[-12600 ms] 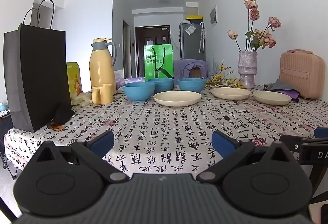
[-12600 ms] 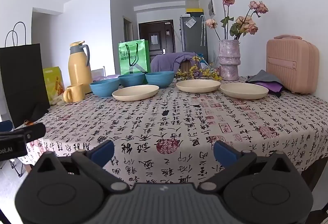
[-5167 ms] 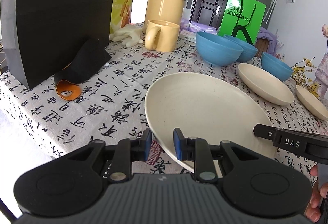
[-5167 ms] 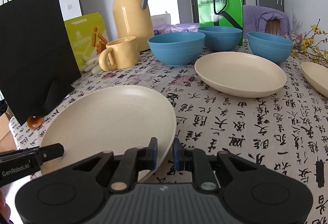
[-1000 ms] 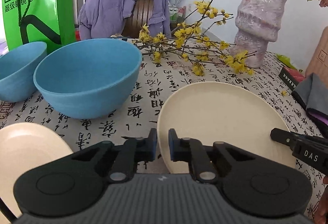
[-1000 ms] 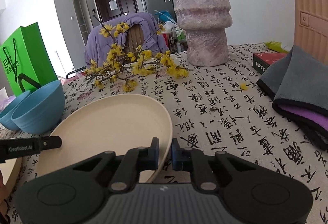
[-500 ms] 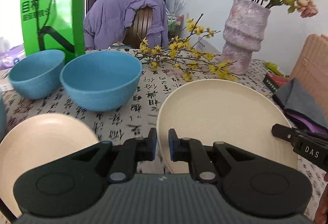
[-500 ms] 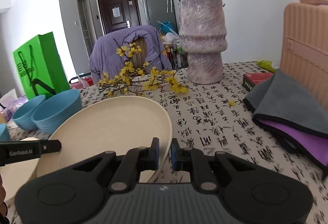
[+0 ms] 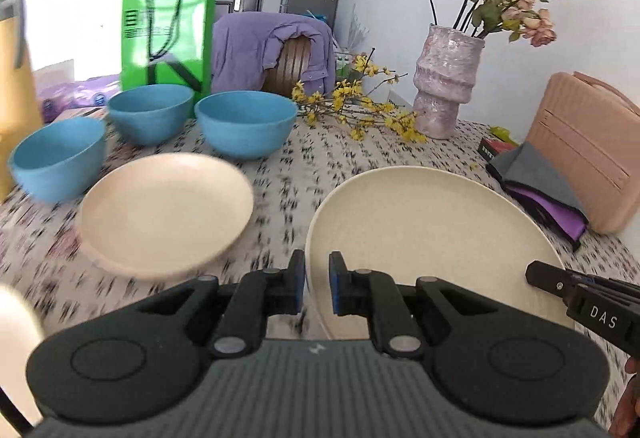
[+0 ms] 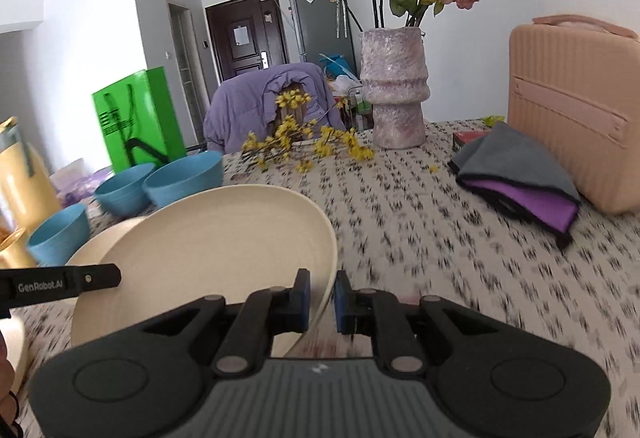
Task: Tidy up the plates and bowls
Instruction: 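Carry both held plates toward the plates beside the black bag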
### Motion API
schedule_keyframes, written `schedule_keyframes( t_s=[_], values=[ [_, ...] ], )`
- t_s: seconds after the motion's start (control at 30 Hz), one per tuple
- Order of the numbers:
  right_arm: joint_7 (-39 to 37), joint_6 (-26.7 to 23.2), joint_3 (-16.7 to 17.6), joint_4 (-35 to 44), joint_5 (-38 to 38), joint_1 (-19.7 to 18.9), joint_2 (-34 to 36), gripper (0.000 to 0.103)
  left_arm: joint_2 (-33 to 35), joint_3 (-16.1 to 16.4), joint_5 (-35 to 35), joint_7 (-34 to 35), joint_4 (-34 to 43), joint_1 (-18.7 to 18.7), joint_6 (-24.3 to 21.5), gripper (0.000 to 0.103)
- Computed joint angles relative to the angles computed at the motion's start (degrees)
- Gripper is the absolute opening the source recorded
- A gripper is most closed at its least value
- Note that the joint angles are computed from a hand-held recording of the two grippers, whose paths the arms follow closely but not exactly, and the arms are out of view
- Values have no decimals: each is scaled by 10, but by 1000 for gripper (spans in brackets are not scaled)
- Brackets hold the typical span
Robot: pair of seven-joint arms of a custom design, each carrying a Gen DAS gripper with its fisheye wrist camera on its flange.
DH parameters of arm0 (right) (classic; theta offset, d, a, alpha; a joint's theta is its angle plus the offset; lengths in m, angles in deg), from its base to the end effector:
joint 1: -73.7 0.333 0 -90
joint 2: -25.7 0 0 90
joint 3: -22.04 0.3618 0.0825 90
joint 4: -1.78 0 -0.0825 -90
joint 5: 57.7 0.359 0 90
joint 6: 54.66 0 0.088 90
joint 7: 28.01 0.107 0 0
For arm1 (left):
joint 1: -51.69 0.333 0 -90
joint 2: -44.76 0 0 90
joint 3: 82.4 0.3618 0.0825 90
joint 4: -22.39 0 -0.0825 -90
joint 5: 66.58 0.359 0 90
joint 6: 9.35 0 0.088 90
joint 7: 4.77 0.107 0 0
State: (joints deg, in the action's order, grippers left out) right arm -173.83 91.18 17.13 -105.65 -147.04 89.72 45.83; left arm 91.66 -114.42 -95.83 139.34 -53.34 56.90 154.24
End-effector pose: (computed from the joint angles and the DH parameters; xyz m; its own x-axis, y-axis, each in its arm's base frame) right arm 0.6305 0.1425 0.4072 -0.5661 -0.8107 -0.1492 -0.3339 0.3910 -0.8577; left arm 0.7755 -0.1847 0.4147 -0.6482 -0.7512 0.1247 -0.4955 0.2918 -0.8181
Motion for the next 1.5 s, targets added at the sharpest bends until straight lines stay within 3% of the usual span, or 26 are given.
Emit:
schedule_keyframes(
  t_s=[0.13,0.27,0.37,0.5,0.67,1.1,1.33,1.5],
  values=[
    [41,-15,17,-50,-15,21,-29,13,-47,-106,-58,97,-144,111,80,12],
    [70,-29,40,-84,-24,37,-43,13,-65,-186,-86,141,-239,206,129,12],
    [75,-39,56,-93,-23,53,-41,13,-59,-257,-81,173,-312,284,203,13],
    [88,-42,66,-90,-37,71,-32,13,-67,-290,-64,159,-369,352,226,13],
    [87,-13,68,-58,-60,79,-5,13,-44,-343,-27,142,-410,420,294,13],
    [-23,61,41,72,-31,96,73,13,-54,-279,29,23,-372,403,305,13],
    [-120,100,12,159,39,112,126,13,-48,-238,63,-39,-327,381,297,13],
    [-220,126,3,250,114,113,184,14,-44,-180,77,-90,-269,341,273,13]
  ],
)
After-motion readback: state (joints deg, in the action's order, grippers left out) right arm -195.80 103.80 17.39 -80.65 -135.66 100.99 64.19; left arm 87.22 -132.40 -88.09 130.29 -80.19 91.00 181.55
